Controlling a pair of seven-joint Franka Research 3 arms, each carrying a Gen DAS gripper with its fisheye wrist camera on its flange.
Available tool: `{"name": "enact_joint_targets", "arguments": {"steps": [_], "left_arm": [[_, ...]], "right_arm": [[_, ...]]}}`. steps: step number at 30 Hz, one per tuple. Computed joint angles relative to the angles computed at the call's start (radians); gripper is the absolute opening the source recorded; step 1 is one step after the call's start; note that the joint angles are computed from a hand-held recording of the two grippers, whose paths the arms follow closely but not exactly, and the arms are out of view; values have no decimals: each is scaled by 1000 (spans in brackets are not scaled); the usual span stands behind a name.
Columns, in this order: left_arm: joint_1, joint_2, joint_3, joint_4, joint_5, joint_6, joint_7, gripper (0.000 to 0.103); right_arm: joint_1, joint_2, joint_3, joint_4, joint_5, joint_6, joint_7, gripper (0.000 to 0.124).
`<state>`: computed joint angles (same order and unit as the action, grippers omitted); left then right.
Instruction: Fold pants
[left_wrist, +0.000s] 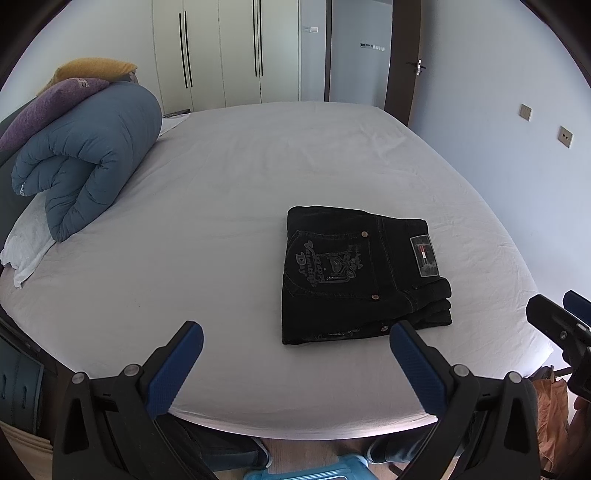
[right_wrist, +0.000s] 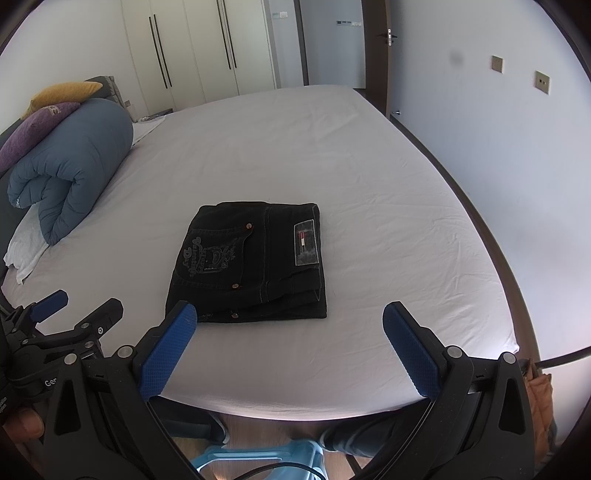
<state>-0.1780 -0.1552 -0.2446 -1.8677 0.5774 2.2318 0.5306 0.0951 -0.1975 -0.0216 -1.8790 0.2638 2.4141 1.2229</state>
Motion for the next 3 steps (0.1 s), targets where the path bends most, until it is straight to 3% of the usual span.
{"name": "enact_joint_targets", "arguments": {"steps": [3], "left_arm": [[1, 1, 1, 1, 2, -2, 2, 103]], "right_arm": [[0, -4, 0, -10, 1, 6, 3, 103]]}}
